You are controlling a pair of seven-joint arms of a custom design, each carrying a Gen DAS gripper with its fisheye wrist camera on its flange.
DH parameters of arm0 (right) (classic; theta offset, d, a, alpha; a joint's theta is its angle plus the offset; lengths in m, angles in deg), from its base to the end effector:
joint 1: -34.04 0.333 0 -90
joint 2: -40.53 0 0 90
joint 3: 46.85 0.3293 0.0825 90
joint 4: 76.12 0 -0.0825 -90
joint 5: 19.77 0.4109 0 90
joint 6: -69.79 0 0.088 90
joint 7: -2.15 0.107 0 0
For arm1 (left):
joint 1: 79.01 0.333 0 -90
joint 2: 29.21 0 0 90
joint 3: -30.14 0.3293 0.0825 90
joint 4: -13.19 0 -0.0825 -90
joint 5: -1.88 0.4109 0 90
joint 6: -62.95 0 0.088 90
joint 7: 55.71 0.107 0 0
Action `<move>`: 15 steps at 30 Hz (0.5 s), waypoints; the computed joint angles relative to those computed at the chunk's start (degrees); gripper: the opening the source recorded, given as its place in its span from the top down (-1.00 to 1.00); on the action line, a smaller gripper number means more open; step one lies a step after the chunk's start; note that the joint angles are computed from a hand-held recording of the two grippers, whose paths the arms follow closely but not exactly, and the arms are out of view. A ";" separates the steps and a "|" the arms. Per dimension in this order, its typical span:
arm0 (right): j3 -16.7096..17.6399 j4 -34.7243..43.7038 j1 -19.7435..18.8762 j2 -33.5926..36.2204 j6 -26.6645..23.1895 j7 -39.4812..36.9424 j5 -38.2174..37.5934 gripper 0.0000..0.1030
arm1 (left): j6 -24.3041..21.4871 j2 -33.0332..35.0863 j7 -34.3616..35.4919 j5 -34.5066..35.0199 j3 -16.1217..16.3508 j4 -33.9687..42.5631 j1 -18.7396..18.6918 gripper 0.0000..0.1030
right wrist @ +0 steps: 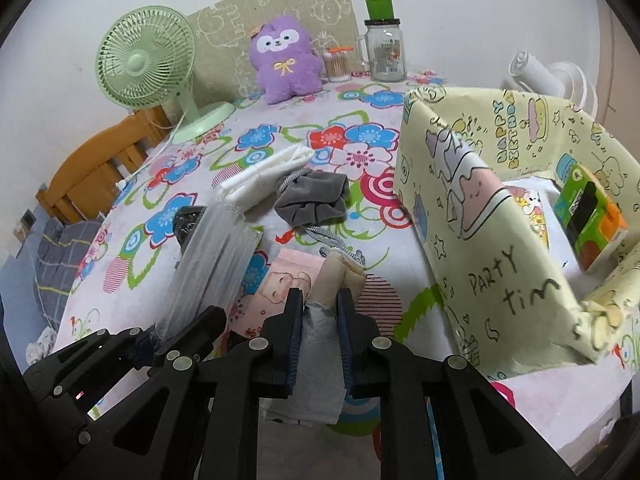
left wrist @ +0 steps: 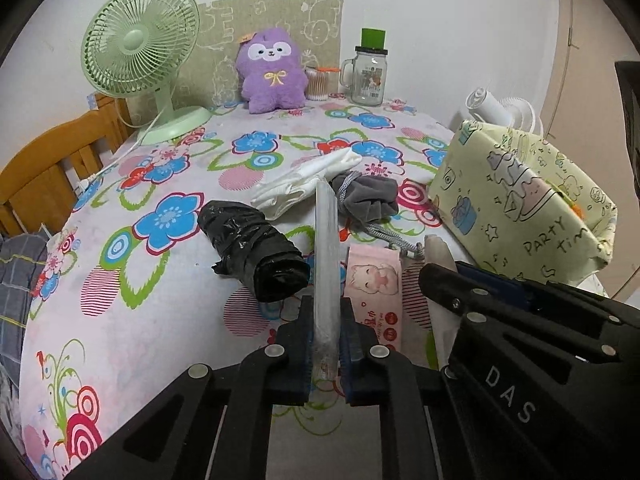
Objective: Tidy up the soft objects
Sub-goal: 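Lift and carry the held bag and cloth over the yellow-green storage box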
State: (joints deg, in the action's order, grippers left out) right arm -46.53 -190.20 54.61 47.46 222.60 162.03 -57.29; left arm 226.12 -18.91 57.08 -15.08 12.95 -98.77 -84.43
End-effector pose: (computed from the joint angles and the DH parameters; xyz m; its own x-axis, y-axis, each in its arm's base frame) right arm 0.5957 0.2464 0.4592 -0.2830 -0.9444 -0.1677 -0.7172 0.3244 -0.6168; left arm 0.6245 -0.2320 0.4717 -0.5061 -0.8616 0.0386 -0.6469 0.3497 -0.6777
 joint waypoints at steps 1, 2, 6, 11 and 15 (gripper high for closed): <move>-0.04 -0.21 0.12 -0.35 0.01 0.33 -0.53 0.61 | 0.14 -0.22 0.06 -0.15 -0.06 -0.18 0.04 0.84; 0.00 -0.32 0.18 -0.55 -0.02 0.70 -0.98 0.61 | 0.42 -0.54 0.24 -0.44 -0.15 -0.48 0.09 0.84; 0.35 -0.84 0.11 -1.58 -0.01 1.87 -2.74 0.61 | 1.25 -1.70 0.86 -1.59 -0.25 -1.43 -0.05 0.84; 1.17 -1.54 -0.29 -2.97 -0.31 3.34 -4.92 0.61 | 2.07 -3.31 2.16 -3.66 -0.02 -2.66 -0.47 0.84; 1.95 -1.88 -0.71 -4.10 -0.75 4.41 -6.62 0.61 | 2.66 -4.50 3.12 -5.32 0.43 -3.37 -1.11 0.84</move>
State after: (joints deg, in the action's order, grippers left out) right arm -44.58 -192.08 53.90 43.36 221.85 166.45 -63.91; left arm 228.78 -23.41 60.20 -20.40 13.39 -102.14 -85.53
